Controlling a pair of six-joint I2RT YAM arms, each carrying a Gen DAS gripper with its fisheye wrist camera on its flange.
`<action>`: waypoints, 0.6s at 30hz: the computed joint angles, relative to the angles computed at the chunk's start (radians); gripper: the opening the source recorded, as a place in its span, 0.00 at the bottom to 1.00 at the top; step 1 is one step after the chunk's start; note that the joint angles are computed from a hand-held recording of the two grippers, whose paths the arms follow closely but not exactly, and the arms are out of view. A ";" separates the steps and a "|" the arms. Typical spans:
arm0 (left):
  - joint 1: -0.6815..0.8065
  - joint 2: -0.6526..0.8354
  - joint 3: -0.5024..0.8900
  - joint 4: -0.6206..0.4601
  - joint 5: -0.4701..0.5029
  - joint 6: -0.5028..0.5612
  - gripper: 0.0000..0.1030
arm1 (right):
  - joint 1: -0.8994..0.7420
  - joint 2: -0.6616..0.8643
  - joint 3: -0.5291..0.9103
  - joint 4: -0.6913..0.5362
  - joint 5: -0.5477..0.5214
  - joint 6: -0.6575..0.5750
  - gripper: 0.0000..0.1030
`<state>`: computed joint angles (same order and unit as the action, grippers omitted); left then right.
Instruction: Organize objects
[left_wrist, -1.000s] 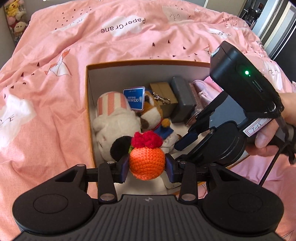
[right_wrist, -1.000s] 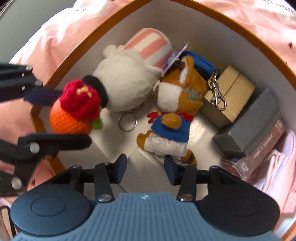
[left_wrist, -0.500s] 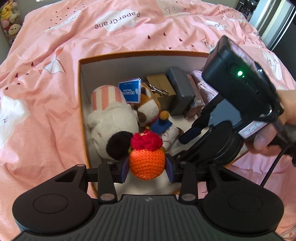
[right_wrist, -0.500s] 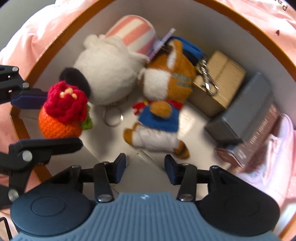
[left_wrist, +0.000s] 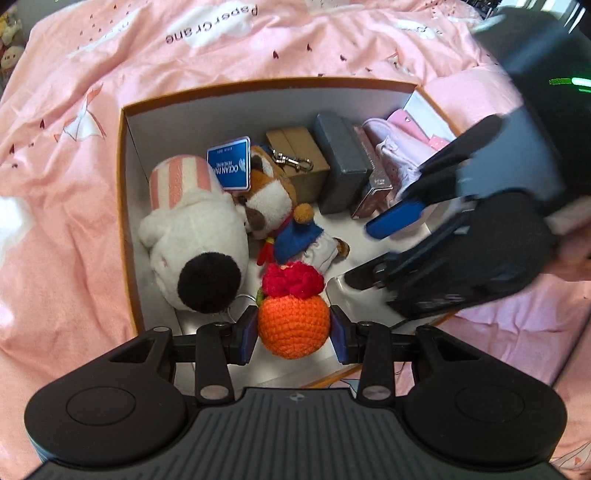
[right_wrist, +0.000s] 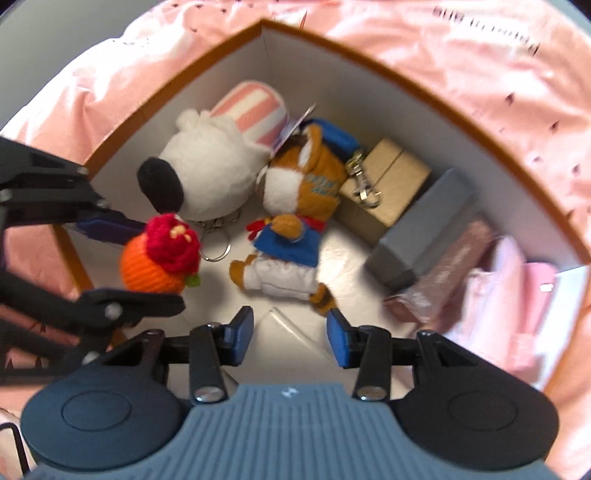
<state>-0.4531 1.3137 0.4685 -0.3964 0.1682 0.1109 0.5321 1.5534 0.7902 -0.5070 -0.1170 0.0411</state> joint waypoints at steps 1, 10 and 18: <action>0.003 0.017 0.007 -0.001 0.010 -0.008 0.44 | -0.001 -0.025 -0.006 -0.011 0.007 0.000 0.45; -0.010 0.075 0.021 0.016 -0.020 -0.052 0.44 | 0.016 -0.124 -0.050 -0.057 0.036 0.040 0.45; -0.011 0.032 0.003 0.022 -0.034 -0.057 0.56 | -0.036 -0.259 -0.192 -0.028 0.036 0.008 0.49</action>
<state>-0.4643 1.3460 0.4711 -0.3744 0.1340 0.0538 0.4959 1.2943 0.5980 -0.5353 -0.0811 0.0491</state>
